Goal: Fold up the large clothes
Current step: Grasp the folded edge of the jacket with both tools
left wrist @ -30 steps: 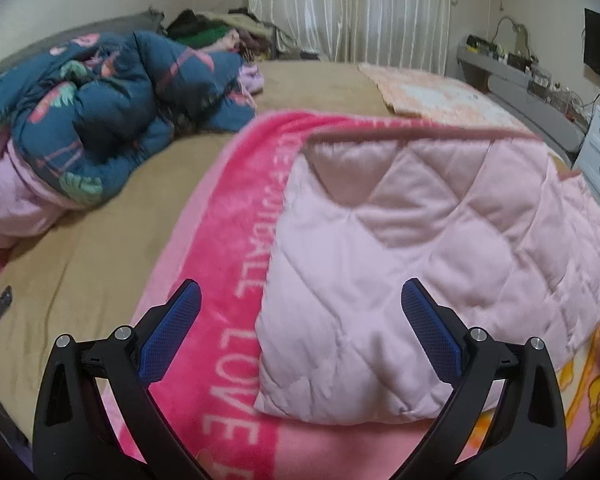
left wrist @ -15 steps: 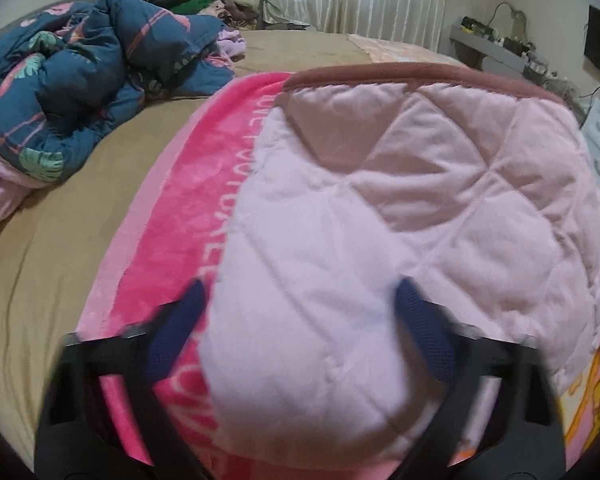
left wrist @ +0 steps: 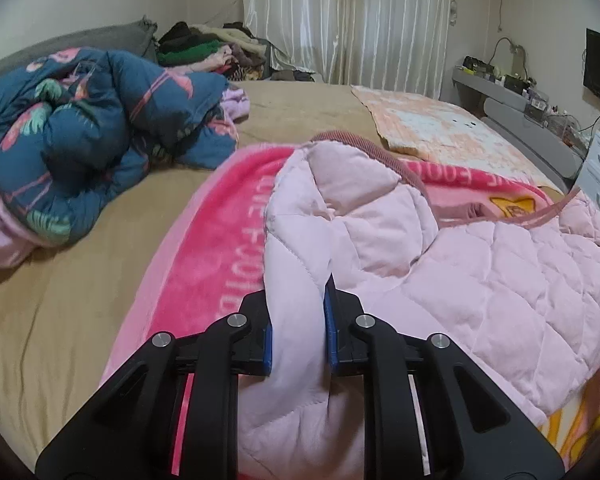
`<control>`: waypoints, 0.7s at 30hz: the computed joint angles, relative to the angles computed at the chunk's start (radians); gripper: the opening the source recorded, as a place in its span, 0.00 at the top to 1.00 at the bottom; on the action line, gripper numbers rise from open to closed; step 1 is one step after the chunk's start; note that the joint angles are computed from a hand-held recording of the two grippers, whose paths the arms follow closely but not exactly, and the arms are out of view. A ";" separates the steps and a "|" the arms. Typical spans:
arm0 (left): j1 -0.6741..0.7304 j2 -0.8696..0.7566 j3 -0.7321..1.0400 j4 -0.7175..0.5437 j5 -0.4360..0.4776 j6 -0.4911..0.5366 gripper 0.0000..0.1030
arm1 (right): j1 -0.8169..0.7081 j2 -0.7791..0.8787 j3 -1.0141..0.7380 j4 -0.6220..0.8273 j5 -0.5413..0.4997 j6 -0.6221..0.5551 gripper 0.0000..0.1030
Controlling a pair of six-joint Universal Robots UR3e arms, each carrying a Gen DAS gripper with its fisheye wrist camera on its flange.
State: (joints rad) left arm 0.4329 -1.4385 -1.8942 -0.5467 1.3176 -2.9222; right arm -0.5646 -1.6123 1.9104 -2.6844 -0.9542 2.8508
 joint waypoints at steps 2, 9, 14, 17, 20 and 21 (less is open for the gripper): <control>-0.037 -0.065 0.040 0.033 0.046 -0.015 0.89 | 0.036 0.067 -0.043 -0.031 -0.048 0.046 0.81; -0.108 -0.257 0.109 0.106 0.166 -0.056 0.89 | 0.103 0.229 -0.127 -0.037 -0.167 0.110 0.81; -0.139 -0.341 0.127 0.137 0.219 -0.073 0.88 | 0.130 0.286 -0.128 -0.032 -0.228 0.097 0.79; -0.150 -0.369 0.147 0.135 0.237 -0.076 0.86 | 0.123 0.290 -0.101 -0.043 -0.222 0.093 0.77; -0.158 -0.385 0.153 0.144 0.253 -0.070 0.83 | 0.116 0.282 -0.061 -0.069 -0.221 0.093 0.73; -0.157 -0.378 0.144 0.145 0.246 -0.071 0.81 | 0.113 0.277 -0.051 -0.067 -0.224 0.095 0.73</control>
